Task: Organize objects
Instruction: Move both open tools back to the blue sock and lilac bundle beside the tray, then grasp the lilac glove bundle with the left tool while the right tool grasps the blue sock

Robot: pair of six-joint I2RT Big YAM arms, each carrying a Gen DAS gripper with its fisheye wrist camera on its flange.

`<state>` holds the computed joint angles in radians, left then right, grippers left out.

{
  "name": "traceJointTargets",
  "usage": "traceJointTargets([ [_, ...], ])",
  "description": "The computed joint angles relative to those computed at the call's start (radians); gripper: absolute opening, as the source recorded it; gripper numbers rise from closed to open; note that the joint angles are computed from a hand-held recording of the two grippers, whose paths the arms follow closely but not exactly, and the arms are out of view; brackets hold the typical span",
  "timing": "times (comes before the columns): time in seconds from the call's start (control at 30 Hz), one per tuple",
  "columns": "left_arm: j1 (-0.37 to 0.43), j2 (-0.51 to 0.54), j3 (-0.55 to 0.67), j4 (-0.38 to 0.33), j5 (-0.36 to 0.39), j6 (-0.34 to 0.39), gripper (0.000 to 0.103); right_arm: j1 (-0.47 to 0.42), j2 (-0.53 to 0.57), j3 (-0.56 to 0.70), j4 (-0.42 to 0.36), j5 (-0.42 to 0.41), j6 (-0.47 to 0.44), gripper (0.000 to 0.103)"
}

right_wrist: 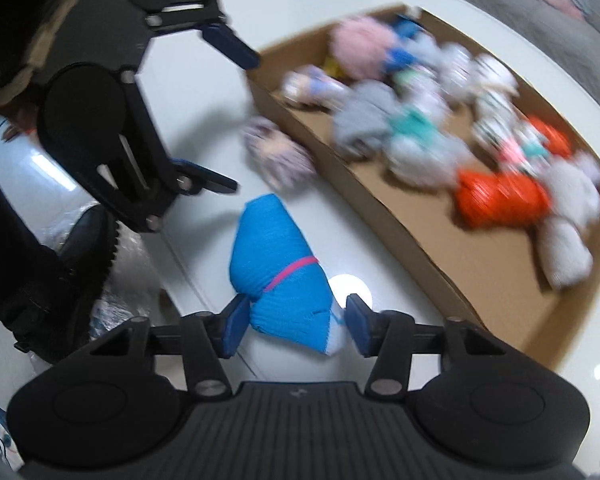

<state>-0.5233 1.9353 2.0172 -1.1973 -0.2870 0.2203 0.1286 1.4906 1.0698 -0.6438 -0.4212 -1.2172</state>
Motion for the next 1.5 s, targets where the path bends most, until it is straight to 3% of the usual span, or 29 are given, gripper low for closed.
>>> traceJointTargets([
  [0.13,0.004,0.014,-0.004,0.02,0.011,-0.061,0.097,-0.014,0.009,0.012,0.025,0.027,0.032,0.061],
  [0.23,0.013,0.012,-0.017,0.044,0.023,-0.133,0.099,-0.021,-0.008,0.005,0.018,-0.022,0.007,0.083],
  [0.27,0.017,0.01,-0.02,0.052,0.03,-0.156,0.099,-0.022,-0.015,-0.001,0.024,-0.036,-0.004,0.084],
  [0.37,0.025,0.007,-0.027,0.081,0.054,-0.211,0.1,-0.015,-0.016,-0.004,0.043,-0.035,-0.018,0.083],
  [0.53,0.028,0.006,-0.053,0.142,0.088,-0.218,0.097,-0.011,-0.017,-0.01,0.051,-0.055,-0.057,0.08],
  [0.6,0.025,0.007,-0.058,0.147,0.086,-0.199,0.092,-0.008,-0.016,-0.009,0.041,-0.069,-0.074,0.077],
  [0.73,0.028,0.014,-0.044,0.122,0.094,-0.174,0.074,0.003,-0.005,0.003,0.016,-0.081,-0.111,0.07],
  [0.8,0.029,0.017,-0.036,0.103,0.098,-0.153,0.071,0.008,-0.001,0.004,0.014,-0.07,-0.119,0.07],
  [1.1,0.012,-0.028,-0.067,0.069,0.007,-0.094,0.085,0.022,0.012,0.017,0.035,-0.026,-0.094,0.072],
  [1.2,0.011,-0.041,-0.077,0.063,0.04,-0.107,0.091,0.028,0.012,0.009,0.041,-0.01,-0.109,0.072],
  [1.3,0.007,-0.026,-0.046,0.033,0.028,-0.106,0.087,0.026,0.016,0.017,0.031,-0.014,-0.114,0.072],
  [1.4,-0.009,-0.033,-0.038,0.036,-0.032,-0.097,0.086,0.027,0.024,0.03,0.029,-0.007,-0.109,0.072],
  [1.5,-0.02,-0.045,-0.024,-0.005,0.002,-0.136,0.087,0.033,0.029,0.039,0.025,-0.001,-0.104,0.072],
])
